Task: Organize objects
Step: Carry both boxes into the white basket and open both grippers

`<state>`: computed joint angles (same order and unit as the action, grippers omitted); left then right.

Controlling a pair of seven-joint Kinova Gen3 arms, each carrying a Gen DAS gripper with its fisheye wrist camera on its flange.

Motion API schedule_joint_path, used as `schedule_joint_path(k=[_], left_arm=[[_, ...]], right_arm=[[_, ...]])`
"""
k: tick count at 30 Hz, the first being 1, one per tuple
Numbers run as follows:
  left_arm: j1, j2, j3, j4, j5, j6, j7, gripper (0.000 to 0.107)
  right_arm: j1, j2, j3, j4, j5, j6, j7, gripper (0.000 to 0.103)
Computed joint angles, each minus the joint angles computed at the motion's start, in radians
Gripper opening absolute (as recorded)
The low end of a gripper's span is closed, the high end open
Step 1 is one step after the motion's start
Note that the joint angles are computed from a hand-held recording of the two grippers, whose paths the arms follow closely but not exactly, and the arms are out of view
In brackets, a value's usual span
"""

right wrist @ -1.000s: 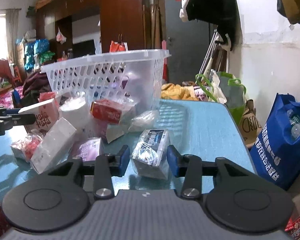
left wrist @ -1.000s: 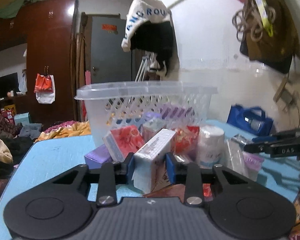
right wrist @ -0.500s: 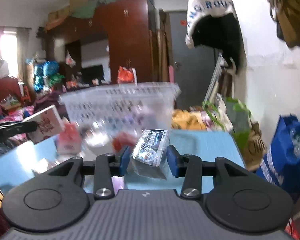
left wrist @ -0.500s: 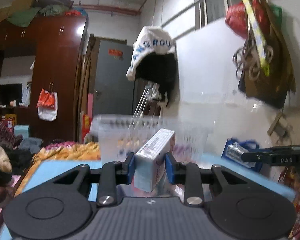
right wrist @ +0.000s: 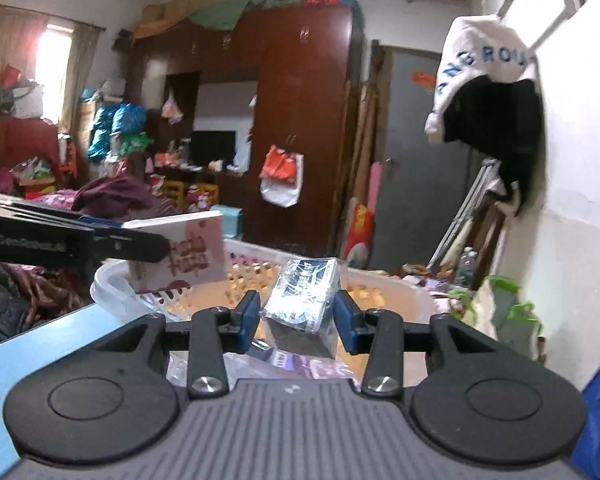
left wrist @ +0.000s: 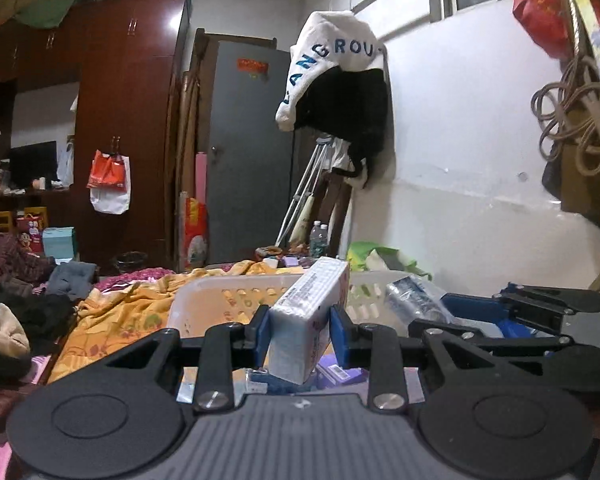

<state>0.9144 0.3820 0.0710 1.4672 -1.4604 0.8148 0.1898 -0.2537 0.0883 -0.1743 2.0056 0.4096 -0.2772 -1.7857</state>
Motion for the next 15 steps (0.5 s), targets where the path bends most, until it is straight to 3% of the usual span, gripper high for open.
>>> schedule_joint_path(k=[2,5,7,8,11,13,15], left_arm=[[-0.007,0.009,0.002,-0.019,0.018,0.000,-0.021,0.036],[-0.026,0.023,0.045,-0.013,-0.045,0.041,0.008,0.060],[0.029,0.007,0.019,0.040,-0.112,0.099,0.090,0.063],[0.067,-0.010,0.002,0.080,-0.138,0.124,0.130,0.069],[0.120,-0.074,0.045,0.219,-0.177,0.198,0.252,0.092],[0.130,-0.092,0.096,0.298,-0.165,0.218,0.334,0.093],[0.141,-0.080,0.129,0.355,-0.161,0.223,0.408,0.093]], right_arm=[[-0.029,0.012,0.030,-0.017,0.033,0.017,-0.027,0.044],[-0.047,0.003,0.042,0.003,-0.040,-0.015,0.041,0.054],[-0.082,-0.034,0.077,0.067,-0.107,-0.086,0.088,0.093],[-0.072,-0.070,0.074,0.113,-0.117,-0.126,0.100,0.100],[-0.008,-0.166,0.058,0.252,-0.068,-0.221,0.071,0.103],[0.007,-0.228,0.087,0.345,-0.015,-0.226,-0.010,0.103],[-0.052,-0.254,0.166,0.411,0.004,-0.189,-0.091,0.103]])
